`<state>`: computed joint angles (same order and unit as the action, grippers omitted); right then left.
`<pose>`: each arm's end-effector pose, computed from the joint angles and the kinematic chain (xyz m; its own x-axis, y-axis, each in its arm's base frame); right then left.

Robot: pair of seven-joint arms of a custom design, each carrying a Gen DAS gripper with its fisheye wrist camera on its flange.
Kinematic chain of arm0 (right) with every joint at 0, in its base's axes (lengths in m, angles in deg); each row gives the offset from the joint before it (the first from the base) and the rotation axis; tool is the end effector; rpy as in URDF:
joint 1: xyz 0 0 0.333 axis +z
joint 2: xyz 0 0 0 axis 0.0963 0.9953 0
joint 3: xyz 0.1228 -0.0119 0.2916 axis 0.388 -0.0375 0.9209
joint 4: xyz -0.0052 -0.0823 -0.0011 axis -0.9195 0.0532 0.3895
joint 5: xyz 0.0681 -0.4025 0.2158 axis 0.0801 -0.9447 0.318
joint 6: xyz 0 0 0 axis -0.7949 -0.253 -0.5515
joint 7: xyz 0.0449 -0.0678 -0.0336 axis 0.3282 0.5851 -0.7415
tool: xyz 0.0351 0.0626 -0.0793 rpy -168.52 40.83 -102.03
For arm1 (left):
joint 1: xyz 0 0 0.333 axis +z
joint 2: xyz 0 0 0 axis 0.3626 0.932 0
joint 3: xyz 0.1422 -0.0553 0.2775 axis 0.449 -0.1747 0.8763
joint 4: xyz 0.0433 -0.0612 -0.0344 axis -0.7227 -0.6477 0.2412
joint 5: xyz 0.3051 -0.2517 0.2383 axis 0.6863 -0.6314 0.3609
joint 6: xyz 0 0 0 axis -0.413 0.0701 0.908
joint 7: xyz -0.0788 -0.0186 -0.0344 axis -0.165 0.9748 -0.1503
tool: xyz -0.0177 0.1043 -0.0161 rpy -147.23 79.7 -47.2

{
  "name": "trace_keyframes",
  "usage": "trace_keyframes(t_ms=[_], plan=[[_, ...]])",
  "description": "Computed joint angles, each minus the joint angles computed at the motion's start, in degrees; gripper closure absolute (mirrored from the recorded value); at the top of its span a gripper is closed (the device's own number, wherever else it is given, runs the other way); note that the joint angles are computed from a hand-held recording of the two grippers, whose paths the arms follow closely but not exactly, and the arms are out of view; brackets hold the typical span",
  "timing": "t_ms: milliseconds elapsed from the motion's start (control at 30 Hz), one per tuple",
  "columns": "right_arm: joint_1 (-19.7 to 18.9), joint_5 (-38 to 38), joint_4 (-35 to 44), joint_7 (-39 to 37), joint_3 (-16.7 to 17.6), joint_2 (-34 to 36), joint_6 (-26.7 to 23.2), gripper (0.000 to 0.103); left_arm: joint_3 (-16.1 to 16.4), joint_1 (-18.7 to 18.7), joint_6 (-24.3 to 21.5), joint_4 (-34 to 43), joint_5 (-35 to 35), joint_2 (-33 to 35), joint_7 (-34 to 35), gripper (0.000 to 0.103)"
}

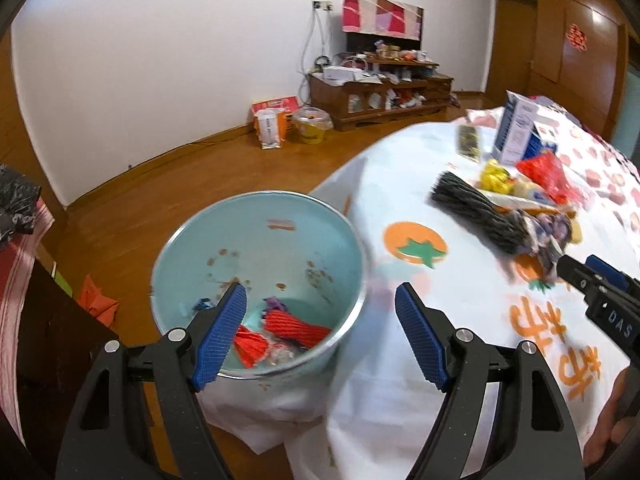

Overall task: Collect trash
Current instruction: 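Grasp the checkered cloth rag with the right tool while the left tool grasps the black mesh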

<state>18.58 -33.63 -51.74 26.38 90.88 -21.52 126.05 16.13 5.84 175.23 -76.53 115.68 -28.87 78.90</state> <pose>0.6354 0.1540 0.4556 0.2944 -0.9472 -0.1267 -0.6962 -0.1217 -0.7074 0.5590 -0.3056 0.4281 0.3407 -0.9393 -0.0400 -0.6756 -0.2150 -0.7052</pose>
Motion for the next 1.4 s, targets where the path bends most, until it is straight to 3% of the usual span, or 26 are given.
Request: trace_keyframes(t_ms=[400, 633, 667, 700, 733, 800, 1100, 1233, 1400], plan=[[-2.5, -0.2, 5.9, 2.8, -0.8, 5.3, -4.2, 0.047, 0.6, -2.1, -1.1, 4.2, -1.3, 4.1, 3.1, 0.028], [-1.8, -5.8, 10.3, 7.1, -1.3, 9.7, -6.2, 0.048, 0.9, -2.3, -2.2, 5.0, -2.0, 4.8, 3.6, 0.028], [-1.8, -6.2, 11.1, 7.0, -1.1, 10.3, -6.9, 0.052, 1.0, -2.3, -2.3, 5.0, -2.1, 4.8, 3.7, 0.028], [-2.4, -5.2, 12.1, 5.8, -0.6, 11.1, -8.4, 0.066, 1.0, -2.3, -2.3, 5.2, -2.1, 5.0, 3.9, 0.028], [-3.0, -4.1, 13.2, 4.9, -0.2, 11.8, -10.5, 0.073, 1.0, -2.4, -2.4, 5.4, -2.1, 5.1, 4.0, 0.028], [-3.7, -2.0, 13.6, 3.4, 0.3, 11.9, -11.3, 0.077, 1.1, -2.4, -2.5, 5.7, -2.1, 5.3, 4.1, 0.028], [-4.9, 5.2, 5.4, -5.5, -0.1, 3.5, -4.4, 0.081, 1.5, -3.0, -2.0, 8.5, -2.0, 7.8, 4.8, 0.028], [-4.7, -2.4, 2.7, 1.4, -2.8, 1.8, 1.8, 0.081, 2.0, -3.7, -1.1, 11.8, -1.5, 10.6, 4.9, 0.028], [-5.6, -14.0, 3.8, 14.0, -5.8, 3.9, 3.6, 0.081, 3.1, -5.6, -1.0, 18.1, -0.9, 15.6, 6.1, 0.028]])
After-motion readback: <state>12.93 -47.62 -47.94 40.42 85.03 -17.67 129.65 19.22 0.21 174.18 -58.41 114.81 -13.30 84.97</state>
